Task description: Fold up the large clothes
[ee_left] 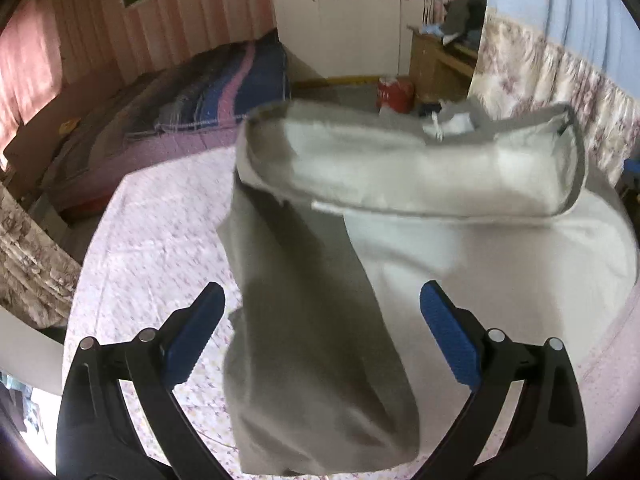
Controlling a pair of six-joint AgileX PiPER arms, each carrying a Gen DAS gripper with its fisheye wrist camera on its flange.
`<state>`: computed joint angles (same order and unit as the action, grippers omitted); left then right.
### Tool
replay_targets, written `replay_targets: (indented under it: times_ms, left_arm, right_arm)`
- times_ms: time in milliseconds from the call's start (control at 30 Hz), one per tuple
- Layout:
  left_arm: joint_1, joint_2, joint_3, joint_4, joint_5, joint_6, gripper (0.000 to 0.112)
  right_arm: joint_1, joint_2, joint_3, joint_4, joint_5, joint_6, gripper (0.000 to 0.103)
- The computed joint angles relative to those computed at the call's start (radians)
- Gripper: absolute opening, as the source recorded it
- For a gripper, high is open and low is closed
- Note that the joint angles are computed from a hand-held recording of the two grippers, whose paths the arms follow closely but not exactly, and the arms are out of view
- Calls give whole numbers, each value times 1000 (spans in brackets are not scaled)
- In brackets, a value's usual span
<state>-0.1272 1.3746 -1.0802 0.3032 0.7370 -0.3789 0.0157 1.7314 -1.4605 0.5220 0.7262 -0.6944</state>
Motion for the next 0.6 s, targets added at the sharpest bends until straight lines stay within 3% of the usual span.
replay_targets:
  times_ms: [233,400,500,600]
  left_arm:
    - [87,199,-161,-188,36,173,97]
    - [145,343,-325,-355,50,250,97]
    - [151,441,-451,-331,80,175,97]
    - [150,503,-531,-232,57,70,97]
  right_arm:
    - [81,169,-184,-195,51,195,75]
    - [132,404,-548,-247,239,300,75]
    - [132,537,-769,-209,324,350,75]
    - [135,657,-976,-240,350,452,75]
